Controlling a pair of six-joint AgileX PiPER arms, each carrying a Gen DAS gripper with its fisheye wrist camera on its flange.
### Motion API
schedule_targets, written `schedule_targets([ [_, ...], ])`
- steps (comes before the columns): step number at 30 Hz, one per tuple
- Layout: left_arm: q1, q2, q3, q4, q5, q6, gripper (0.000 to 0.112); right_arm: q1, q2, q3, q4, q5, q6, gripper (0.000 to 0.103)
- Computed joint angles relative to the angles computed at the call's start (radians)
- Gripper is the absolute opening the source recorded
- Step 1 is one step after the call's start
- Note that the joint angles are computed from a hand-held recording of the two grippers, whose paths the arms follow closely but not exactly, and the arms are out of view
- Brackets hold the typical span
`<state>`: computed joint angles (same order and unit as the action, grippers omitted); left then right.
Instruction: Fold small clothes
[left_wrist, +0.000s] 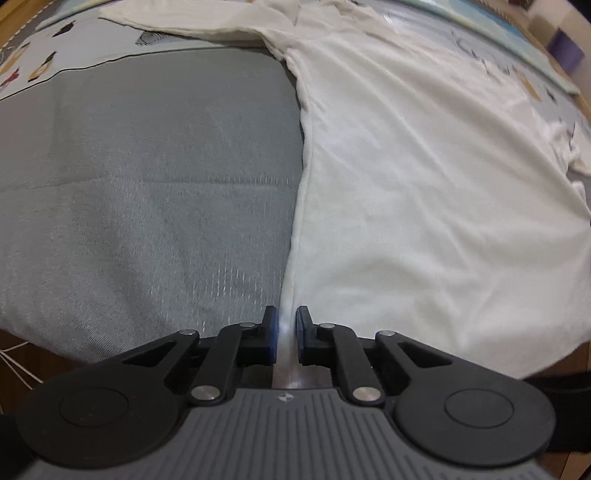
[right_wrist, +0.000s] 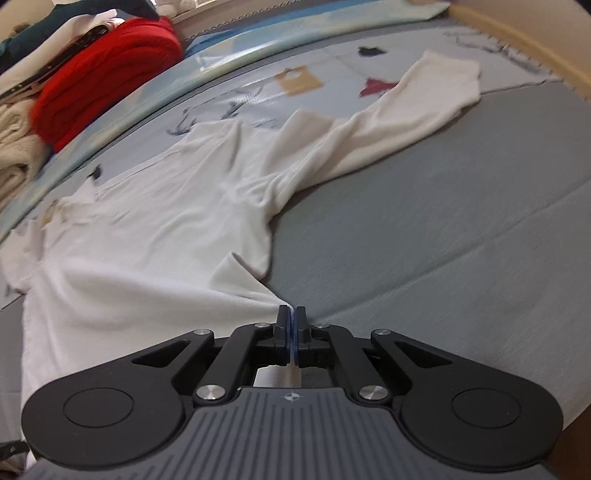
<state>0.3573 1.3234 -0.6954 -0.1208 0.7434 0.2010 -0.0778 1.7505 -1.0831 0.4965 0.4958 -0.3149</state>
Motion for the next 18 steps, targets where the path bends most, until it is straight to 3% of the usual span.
schedule_targets([
  [6, -0.003, -0.027, 0.006, 0.063, 0.035, -0.070, 0.009, 0.012, 0.047, -0.031, -0.035, 0.129, 0.013, 0.006],
  [7, -0.022, -0.043, 0.012, 0.089, 0.039, -0.110, 0.009, 0.010, 0.040, -0.024, -0.023, 0.125, -0.001, 0.008],
  [9, -0.029, -0.049, 0.016, 0.095, 0.037, -0.119, 0.008, 0.009, 0.021, -0.011, -0.014, 0.099, -0.004, 0.028],
  [10, -0.035, -0.049, 0.016, 0.098, 0.038, -0.127, 0.009, 0.004, 0.009, -0.008, -0.016, 0.084, 0.011, 0.031],
  [11, -0.041, -0.050, 0.014, 0.096, 0.038, -0.137, 0.009, -0.006, -0.001, -0.011, -0.003, 0.077, 0.018, 0.034],
  [15, -0.070, -0.104, 0.028, 0.102, -0.022, -0.191, 0.030, -0.061, -0.019, -0.084, 0.121, 0.085, -0.069, 0.034],
  [18, -0.122, -0.135, 0.001, 0.146, -0.064, -0.274, 0.030, -0.079, -0.005, -0.157, 0.180, 0.066, -0.135, 0.034],
])
